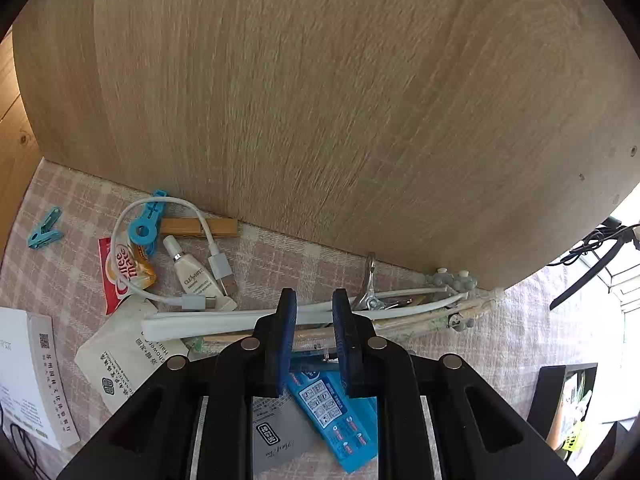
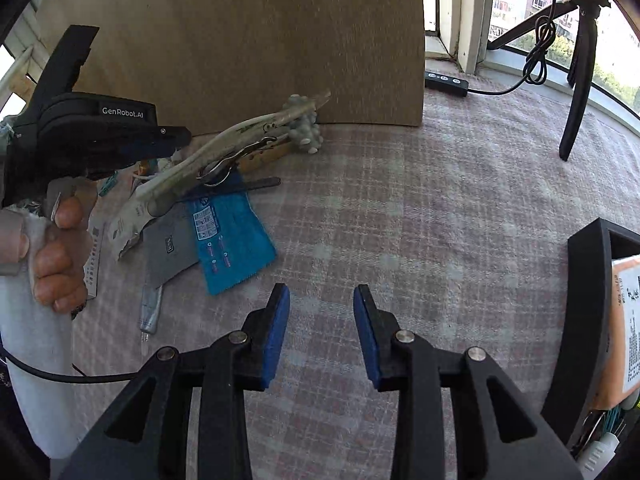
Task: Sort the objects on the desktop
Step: 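Move both grippers back to the white massager stick on the table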
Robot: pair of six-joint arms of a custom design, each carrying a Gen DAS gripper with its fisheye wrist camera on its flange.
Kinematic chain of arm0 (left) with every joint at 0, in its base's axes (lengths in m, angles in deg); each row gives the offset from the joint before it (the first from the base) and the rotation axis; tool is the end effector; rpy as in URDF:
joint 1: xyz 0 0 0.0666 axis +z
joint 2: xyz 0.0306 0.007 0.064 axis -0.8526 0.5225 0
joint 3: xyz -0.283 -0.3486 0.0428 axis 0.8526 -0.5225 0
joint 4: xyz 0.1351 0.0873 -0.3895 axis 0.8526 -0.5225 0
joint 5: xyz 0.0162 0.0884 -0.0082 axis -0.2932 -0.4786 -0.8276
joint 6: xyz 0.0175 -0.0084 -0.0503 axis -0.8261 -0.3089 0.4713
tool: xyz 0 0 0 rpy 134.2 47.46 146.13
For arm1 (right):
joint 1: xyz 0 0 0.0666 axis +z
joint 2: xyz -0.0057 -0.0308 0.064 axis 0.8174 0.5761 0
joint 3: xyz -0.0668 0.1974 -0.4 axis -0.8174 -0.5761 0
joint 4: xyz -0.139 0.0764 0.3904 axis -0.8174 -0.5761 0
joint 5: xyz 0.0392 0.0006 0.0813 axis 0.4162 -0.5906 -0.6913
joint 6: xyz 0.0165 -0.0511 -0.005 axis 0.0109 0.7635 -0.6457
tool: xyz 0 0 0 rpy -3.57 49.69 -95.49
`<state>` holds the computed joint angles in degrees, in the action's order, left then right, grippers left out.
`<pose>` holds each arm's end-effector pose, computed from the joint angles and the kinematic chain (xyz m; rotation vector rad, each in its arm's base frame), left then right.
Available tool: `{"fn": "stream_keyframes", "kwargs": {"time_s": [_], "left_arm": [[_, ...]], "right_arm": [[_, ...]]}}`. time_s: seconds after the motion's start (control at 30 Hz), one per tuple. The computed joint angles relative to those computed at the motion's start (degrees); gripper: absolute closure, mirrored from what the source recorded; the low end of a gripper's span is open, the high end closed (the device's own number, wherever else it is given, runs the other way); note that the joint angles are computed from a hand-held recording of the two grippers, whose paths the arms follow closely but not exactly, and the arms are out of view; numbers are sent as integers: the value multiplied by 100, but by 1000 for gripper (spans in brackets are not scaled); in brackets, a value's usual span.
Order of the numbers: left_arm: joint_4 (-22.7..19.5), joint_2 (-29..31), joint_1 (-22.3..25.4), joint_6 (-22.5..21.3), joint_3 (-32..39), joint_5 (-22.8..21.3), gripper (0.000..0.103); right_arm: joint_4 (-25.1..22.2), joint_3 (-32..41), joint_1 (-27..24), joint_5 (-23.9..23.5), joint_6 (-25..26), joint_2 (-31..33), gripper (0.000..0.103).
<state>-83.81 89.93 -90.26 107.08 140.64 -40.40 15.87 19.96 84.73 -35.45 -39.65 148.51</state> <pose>0.4269 -0.2594 0.3405 -0.5554 2.6956 -0.2422 0.3624 0.2142 0.3441 -0.4890 2.7393 0.4054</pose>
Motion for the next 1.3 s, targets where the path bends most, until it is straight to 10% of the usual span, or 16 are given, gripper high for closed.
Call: {"fn": "stream_keyframes", "kwargs": {"time_s": [0.5, 0.9, 1.3], "left_arm": [[464, 307, -189, -464, -200, 523, 86], [603, -593, -1825, -444, -1080, 900, 86], [-196, -2130, -2648, 1069, -1846, -206, 86]], "right_arm": [[-79, -29, -242, -139, -24, 15, 70], [-367, -567, -588, -413, -25, -902, 70], [-880, -1035, -537, -508, 222, -1995, 70]]}}
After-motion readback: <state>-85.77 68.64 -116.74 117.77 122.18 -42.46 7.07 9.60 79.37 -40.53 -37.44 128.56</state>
